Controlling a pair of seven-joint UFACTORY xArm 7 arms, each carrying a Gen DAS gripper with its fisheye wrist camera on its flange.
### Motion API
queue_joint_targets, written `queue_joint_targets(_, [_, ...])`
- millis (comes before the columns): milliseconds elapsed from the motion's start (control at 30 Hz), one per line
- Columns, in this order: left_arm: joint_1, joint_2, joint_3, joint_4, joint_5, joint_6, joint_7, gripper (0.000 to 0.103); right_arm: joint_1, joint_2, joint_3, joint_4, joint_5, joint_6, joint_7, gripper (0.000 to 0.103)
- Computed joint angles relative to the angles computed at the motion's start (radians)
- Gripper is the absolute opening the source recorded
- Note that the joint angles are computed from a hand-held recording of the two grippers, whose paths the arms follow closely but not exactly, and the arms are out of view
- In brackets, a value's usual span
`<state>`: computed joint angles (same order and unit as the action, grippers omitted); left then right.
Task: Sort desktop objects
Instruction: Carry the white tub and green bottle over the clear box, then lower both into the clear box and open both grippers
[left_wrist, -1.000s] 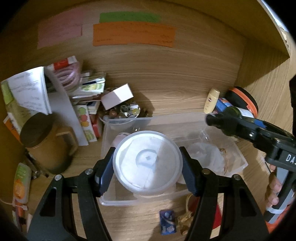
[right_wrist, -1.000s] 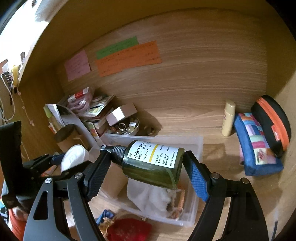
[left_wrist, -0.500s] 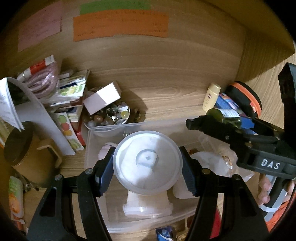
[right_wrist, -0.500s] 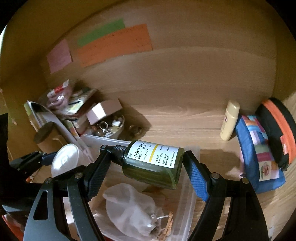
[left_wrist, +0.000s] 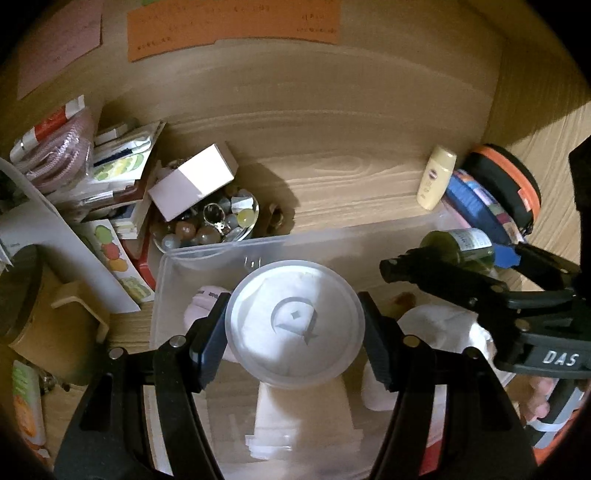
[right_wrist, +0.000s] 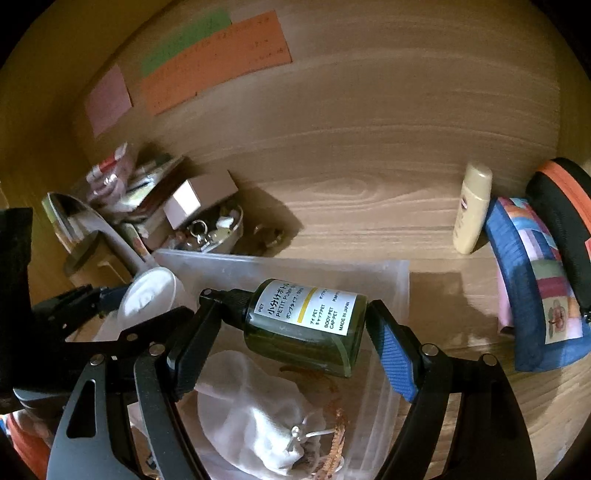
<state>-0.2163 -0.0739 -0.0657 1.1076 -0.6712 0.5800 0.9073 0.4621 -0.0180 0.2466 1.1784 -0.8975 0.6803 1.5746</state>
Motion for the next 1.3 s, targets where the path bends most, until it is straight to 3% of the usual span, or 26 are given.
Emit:
queue_joint_targets(167, [0.003,0.010,-0.005,0.004,0.027,-0.023,-0.013,0.065,0.042,0.055,0.015,0.080,-0.013,0.165,-0.057,0.078])
queue_joint_targets(433, [-0.002,0.018,-0.014,-0.005,0.041,-0.071,-0.002,0.065,0.095,0.099,-0.010,0.130,-0.005,0.270,-0.114,0.078])
queue_joint_targets(533, [0.001,0.026,-0.010,0.010,0.044,-0.043,-0.001,0.065,0.104,0.101,-0.017,0.132,-0.001,0.275,-0.123,0.078])
queue_joint_targets(933, [0.004,0.030,-0.013,0.005,0.023,-0.064,0.022,0.069,0.125,0.118,-0.028,0.154,-0.006,0.313,-0.139,0.079])
queue_joint_targets(1167, [0.018,0.039,-0.009,0.027,0.014,-0.026,0.005,0.075,0.104,0.085,-0.029,0.112,0.005,0.207,-0.137,0.082])
queue_joint_targets(1300, [0.014,0.015,-0.009,0.009,-0.001,-0.046,0.024,0.076,0.105,0.076,-0.018,0.111,-0.030,0.214,-0.121,0.083])
